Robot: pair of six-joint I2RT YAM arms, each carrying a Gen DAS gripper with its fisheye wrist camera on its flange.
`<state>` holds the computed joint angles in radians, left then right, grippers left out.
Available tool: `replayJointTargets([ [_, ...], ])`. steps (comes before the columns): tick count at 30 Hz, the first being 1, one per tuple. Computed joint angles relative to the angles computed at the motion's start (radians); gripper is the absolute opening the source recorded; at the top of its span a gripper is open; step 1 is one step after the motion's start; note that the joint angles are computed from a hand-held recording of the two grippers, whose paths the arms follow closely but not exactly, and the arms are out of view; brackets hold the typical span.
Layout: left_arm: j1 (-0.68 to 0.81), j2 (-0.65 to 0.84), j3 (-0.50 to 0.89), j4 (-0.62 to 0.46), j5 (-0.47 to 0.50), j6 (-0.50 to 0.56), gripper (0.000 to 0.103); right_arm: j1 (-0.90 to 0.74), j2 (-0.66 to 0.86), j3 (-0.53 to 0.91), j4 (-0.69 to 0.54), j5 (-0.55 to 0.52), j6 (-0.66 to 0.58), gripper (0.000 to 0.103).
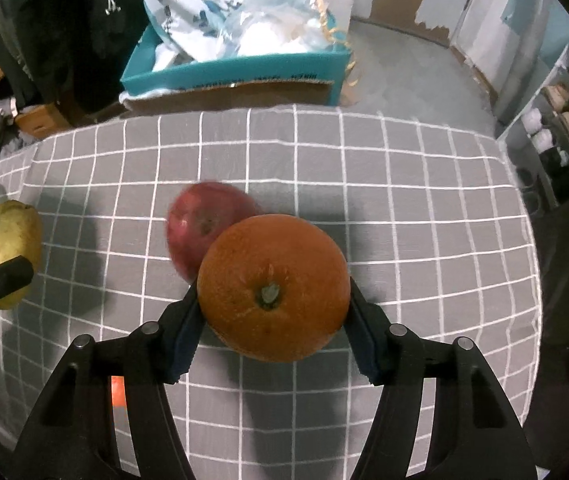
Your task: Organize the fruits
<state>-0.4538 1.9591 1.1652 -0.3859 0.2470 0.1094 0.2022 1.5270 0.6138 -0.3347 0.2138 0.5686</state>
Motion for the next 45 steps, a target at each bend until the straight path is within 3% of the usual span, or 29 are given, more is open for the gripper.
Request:
replayJointTargets([
  [24, 0.085, -0.383, -0.157, -0.050, 0.069, 0.046, 0.068, 0.257, -0.383, 0.094, -0.323, 0.215, 0.129, 0.064],
  [45, 0.250, -0.602, -0.187, -0.106, 0.166, 0.100, 0.068, 0.480, -0.381, 0.294, -0.428, 0.384, 0.171, 0.064],
])
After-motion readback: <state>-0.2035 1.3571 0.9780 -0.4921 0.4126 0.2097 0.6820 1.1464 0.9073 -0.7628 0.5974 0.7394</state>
